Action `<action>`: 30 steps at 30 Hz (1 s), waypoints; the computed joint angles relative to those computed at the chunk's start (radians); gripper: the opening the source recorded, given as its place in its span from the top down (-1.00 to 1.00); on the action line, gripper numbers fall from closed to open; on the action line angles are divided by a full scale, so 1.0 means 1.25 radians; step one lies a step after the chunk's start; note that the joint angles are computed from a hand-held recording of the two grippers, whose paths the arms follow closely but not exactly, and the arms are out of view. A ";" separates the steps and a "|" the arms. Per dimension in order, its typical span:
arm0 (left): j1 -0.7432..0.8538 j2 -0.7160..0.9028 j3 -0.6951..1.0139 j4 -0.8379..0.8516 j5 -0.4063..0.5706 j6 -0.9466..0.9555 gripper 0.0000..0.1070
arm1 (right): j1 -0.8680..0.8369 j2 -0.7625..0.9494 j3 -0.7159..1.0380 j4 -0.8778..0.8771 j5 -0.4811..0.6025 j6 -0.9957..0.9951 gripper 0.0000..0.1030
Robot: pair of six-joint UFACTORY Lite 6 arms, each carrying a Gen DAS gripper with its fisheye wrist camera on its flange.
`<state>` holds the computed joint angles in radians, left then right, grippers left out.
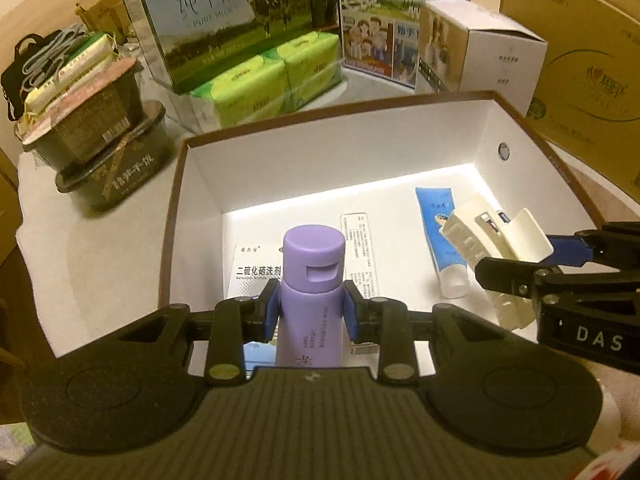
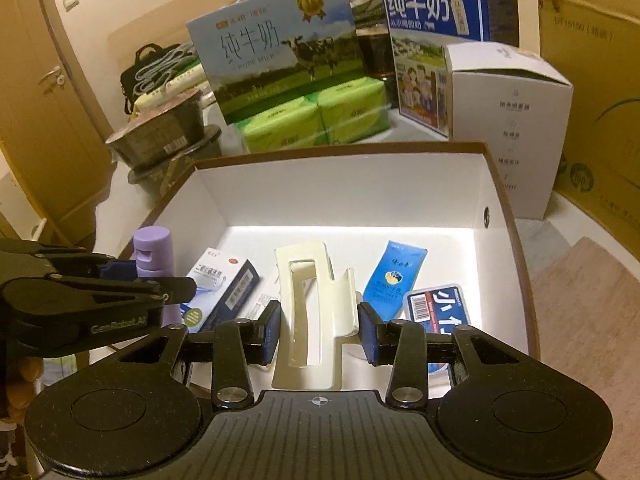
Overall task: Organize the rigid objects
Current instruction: 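Lower the purple tube and cream clip into the brown box and open both tools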
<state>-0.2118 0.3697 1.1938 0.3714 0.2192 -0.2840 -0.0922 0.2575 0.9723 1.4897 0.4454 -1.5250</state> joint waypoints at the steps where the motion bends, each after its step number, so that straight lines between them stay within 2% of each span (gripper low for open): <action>1: 0.004 0.011 0.008 -0.030 0.000 0.032 0.45 | 0.002 0.007 0.006 0.000 -0.002 0.002 0.21; 18: 0.060 0.025 0.019 -0.155 -0.029 0.154 0.38 | 0.031 0.080 0.092 -0.036 -0.023 0.110 0.20; 23: 0.071 0.011 0.003 -0.209 -0.037 0.211 0.33 | 0.031 0.090 0.095 0.035 -0.004 0.074 0.19; 28: 0.076 -0.019 -0.029 -0.222 -0.049 0.230 0.25 | 0.022 0.074 0.080 0.111 0.013 0.009 -0.21; 30: 0.081 -0.045 -0.054 -0.274 -0.056 0.285 0.21 | 0.018 0.060 0.072 0.098 0.009 0.014 -0.26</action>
